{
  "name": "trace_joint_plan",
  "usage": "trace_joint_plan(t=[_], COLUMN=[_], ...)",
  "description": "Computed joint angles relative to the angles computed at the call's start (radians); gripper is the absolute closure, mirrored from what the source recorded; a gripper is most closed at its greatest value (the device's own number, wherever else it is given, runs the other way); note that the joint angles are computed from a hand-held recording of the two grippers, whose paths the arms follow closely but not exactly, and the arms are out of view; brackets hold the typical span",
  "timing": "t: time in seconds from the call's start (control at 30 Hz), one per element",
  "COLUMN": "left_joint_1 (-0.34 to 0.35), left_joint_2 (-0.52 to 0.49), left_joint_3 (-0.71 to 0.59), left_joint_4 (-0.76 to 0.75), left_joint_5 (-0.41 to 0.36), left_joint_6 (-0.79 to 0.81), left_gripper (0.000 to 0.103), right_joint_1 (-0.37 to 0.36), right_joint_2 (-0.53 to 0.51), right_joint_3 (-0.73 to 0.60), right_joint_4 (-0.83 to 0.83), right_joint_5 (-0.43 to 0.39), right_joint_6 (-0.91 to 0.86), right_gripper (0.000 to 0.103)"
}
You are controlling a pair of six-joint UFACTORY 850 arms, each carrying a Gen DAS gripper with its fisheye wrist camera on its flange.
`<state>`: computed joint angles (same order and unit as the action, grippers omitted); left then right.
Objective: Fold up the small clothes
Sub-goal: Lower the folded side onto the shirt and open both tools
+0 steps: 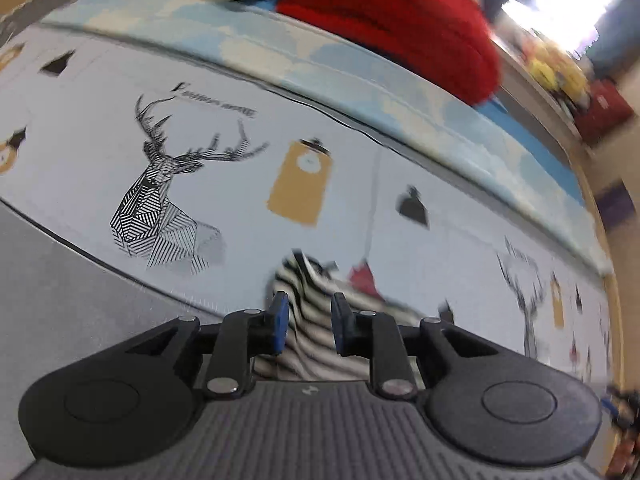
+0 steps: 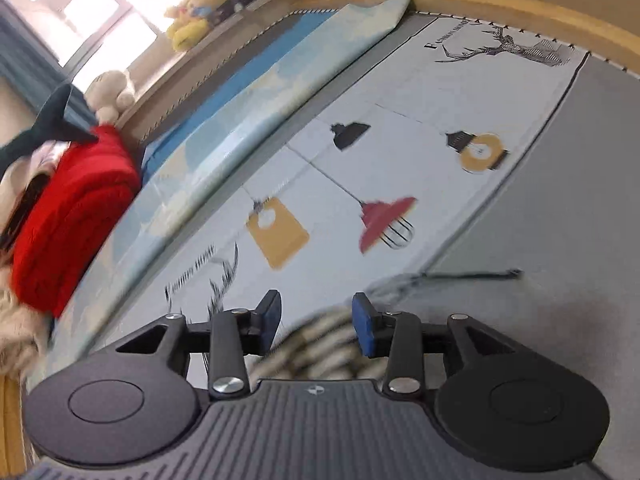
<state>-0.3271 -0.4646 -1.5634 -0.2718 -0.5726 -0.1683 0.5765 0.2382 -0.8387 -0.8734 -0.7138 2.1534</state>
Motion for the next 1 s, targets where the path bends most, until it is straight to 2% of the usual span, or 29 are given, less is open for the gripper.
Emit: trace_joint_plan(t=[0.13, 0.23, 0.3, 0.4, 0.57, 0.67, 0.77, 0.87, 1.0], left_joint_1=[-0.029, -0.038, -0.034, -0.026, -0.002, 0.011, -0.01, -0.013, -0.031], left_joint_2=[0.154, 0.236, 0.25, 0.223, 0.208, 0.186, 0.16, 0.14, 0.12], left_joint_3=[0.178, 0.3, 0.355, 0.375, 0.394, 0.386, 0.369, 0.362, 0.35], left_joint_4=[0.031, -0.026, -0.074, -0.114, -0.19, -0.266, -0.226, -0.26, -0.223], left_joint_5=[0.073, 0.076, 0.053, -0.027, -0.061, -0.079, -0.102, -0.125, -0.126], left_joint_6=[0.119, 0.234, 0.247, 0.251, 0.309, 0.33, 0.311, 0.331, 0.292], left_gripper=[0.079, 0.079, 0.079, 0.079, 0.079, 0.078, 0.076, 0.076, 0.075], right_joint_1=[0.076, 0.156, 0.202, 0.243, 0.254, 0.238, 0.232, 0.222, 0.205], right_joint_2=[0.08, 0.101, 0.108, 0.109, 0.09, 0.093, 0.094, 0.078, 0.072], right_joint_3=[0.042, 0.062, 0.074, 0.094, 0.121, 0.146, 0.157, 0.152, 0.153], right_joint_4=[0.117, 0.181, 0.22, 0.289, 0.414, 0.476, 0.475, 0.498, 0.534], right_joint_5=[-0.006, -0.036, -0.06, -0.07, -0.063, -0.003, 0.028, 0.035, 0.054], right_joint_6=[-0.157, -0.236, -0.263, -0.296, -0.375, -0.413, -0.397, -0.437, -0.486], right_gripper=[0.062, 0.062, 0.062, 0.062, 0.061, 0.061, 0.055, 0.054, 0.054])
